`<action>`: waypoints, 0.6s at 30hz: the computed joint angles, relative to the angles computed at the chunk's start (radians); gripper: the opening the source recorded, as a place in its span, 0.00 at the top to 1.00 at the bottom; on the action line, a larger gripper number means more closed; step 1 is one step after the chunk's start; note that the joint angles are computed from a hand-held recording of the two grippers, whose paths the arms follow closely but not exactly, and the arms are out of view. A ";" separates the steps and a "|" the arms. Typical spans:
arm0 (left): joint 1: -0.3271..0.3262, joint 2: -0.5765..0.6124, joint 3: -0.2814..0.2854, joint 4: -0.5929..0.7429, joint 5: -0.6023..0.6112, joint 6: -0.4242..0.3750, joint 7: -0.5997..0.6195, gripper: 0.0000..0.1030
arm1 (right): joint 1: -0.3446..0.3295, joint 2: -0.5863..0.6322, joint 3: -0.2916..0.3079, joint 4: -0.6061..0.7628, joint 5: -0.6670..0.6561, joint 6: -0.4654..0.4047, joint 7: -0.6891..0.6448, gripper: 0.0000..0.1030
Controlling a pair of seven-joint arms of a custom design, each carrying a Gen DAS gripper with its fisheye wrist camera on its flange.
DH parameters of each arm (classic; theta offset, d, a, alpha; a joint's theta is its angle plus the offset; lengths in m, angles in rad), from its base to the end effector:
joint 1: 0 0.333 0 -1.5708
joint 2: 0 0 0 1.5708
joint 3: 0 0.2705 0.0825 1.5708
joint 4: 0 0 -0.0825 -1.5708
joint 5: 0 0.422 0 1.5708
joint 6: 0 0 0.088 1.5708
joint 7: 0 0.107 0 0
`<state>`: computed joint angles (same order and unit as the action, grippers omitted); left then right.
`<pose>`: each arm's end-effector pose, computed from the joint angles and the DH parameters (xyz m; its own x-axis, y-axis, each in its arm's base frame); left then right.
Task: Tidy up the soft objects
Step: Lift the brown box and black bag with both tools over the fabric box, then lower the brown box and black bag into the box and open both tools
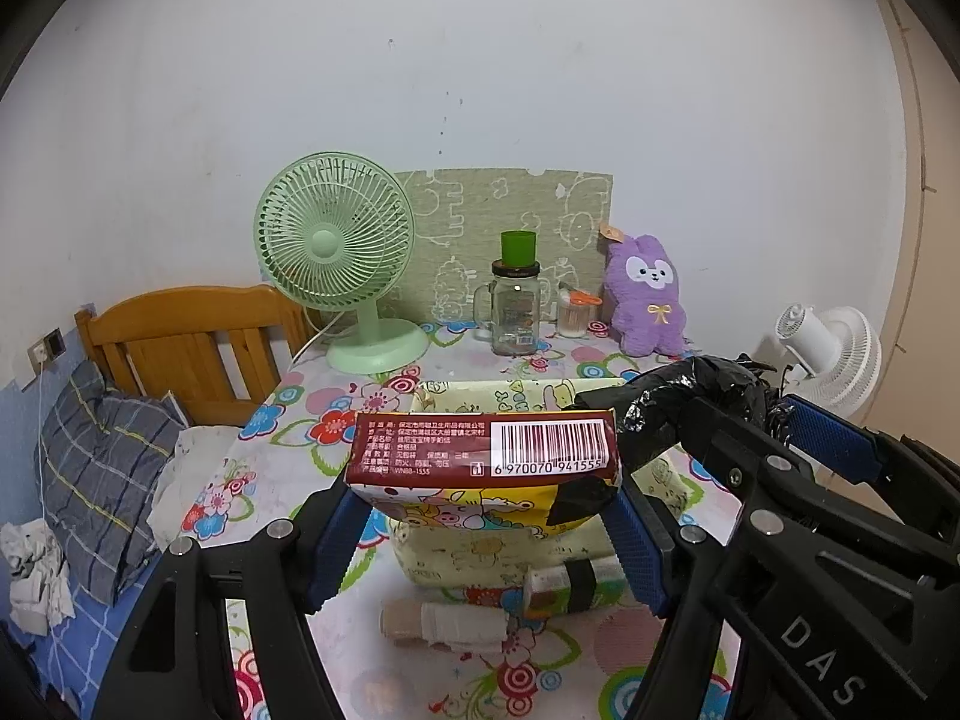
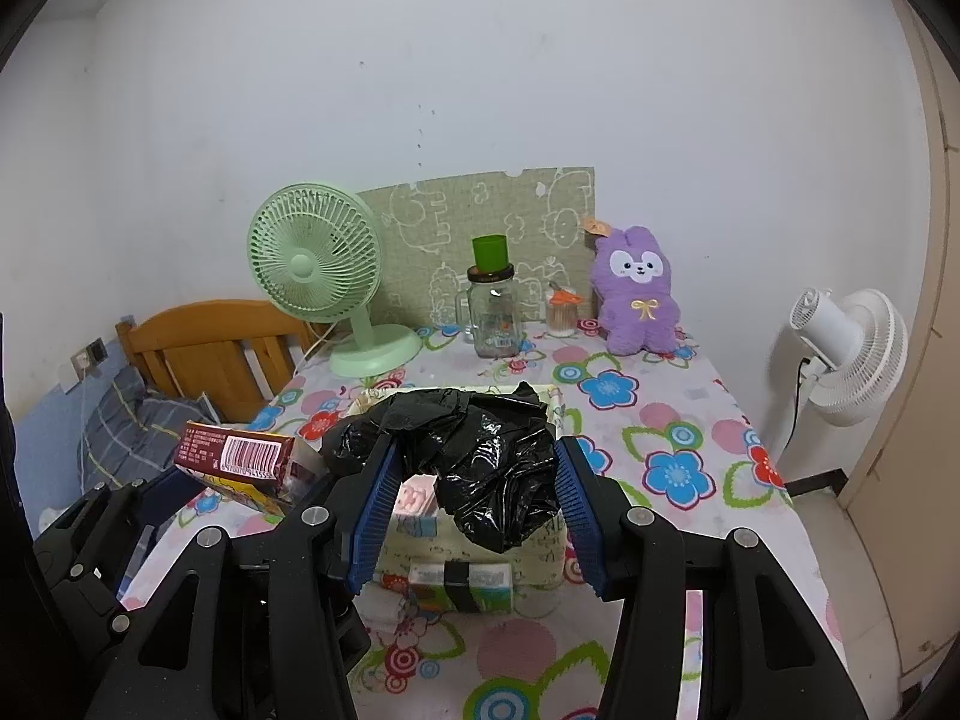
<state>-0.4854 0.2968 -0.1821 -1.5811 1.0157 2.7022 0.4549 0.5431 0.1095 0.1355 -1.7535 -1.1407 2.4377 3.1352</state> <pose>0.5549 -0.4559 0.4998 -0.2654 -0.9641 -0.0123 -0.4813 0.1435 -0.8647 0.5261 0.4176 0.5102 -0.1176 -0.9854 -0.1234 -0.4735 0.1648 -0.8652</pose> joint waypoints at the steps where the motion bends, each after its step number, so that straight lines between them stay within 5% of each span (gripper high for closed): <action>1: 0.000 0.013 -0.001 0.015 -0.005 -0.004 0.007 0.27 | -0.003 0.011 -0.002 0.010 0.005 0.004 -0.004 0.46; 18: -0.016 0.173 0.031 0.197 -0.127 -0.004 0.121 0.27 | 0.004 0.140 -0.066 0.143 0.057 0.049 -0.059 0.46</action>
